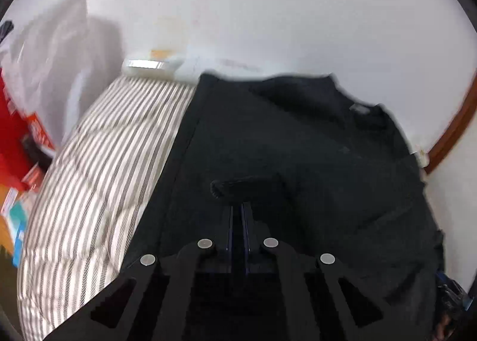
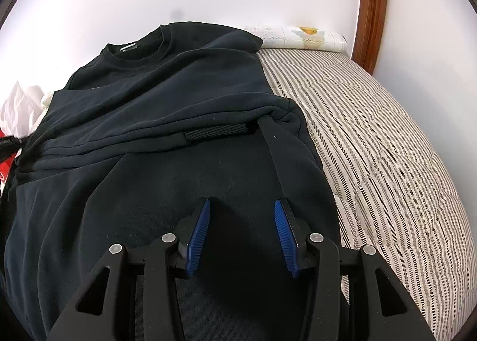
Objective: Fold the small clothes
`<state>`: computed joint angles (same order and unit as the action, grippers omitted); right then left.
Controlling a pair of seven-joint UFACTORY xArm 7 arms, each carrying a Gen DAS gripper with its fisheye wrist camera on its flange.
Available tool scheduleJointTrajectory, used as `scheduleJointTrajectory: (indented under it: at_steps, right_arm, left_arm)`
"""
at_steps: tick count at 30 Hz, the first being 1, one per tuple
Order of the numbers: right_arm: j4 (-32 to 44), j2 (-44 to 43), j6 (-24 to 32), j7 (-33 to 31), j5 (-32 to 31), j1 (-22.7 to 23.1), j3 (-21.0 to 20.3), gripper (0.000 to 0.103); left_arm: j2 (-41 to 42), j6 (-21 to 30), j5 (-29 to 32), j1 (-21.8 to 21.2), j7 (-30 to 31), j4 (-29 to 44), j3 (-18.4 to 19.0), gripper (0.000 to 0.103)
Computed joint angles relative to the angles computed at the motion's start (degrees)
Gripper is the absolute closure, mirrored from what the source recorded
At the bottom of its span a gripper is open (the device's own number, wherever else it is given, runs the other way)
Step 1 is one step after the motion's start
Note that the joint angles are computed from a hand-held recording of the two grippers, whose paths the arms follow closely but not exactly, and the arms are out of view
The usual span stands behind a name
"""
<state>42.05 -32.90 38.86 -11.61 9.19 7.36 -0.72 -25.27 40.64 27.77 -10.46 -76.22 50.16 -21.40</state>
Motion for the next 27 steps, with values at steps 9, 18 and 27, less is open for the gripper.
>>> scheduleJointTrajectory:
  at_steps: [9,18,27]
  right_arm:
    - [-0.4,-0.2,-0.4,0.1,0.3,0.2,-0.1,0.058]
    - [-2.0,-5.3,0.6,0.8,-4.1,-1.7,1.2,0.056]
    - [-4.8,-15.2,3.7,0.0,-7.5,-6.5,-2.2,0.056]
  left_arm:
    - [-4.8,2.9,-6.1,-0.1,-0.6,-4.2,1.3,0.097]
    - [-6.2,11.1,-4.5,-1.8,-0.4,-2.4,-1.3,0.087]
    - [-9.8,18.8,-5.6,-4.9,0.0,-0.1,-6.2,0.087]
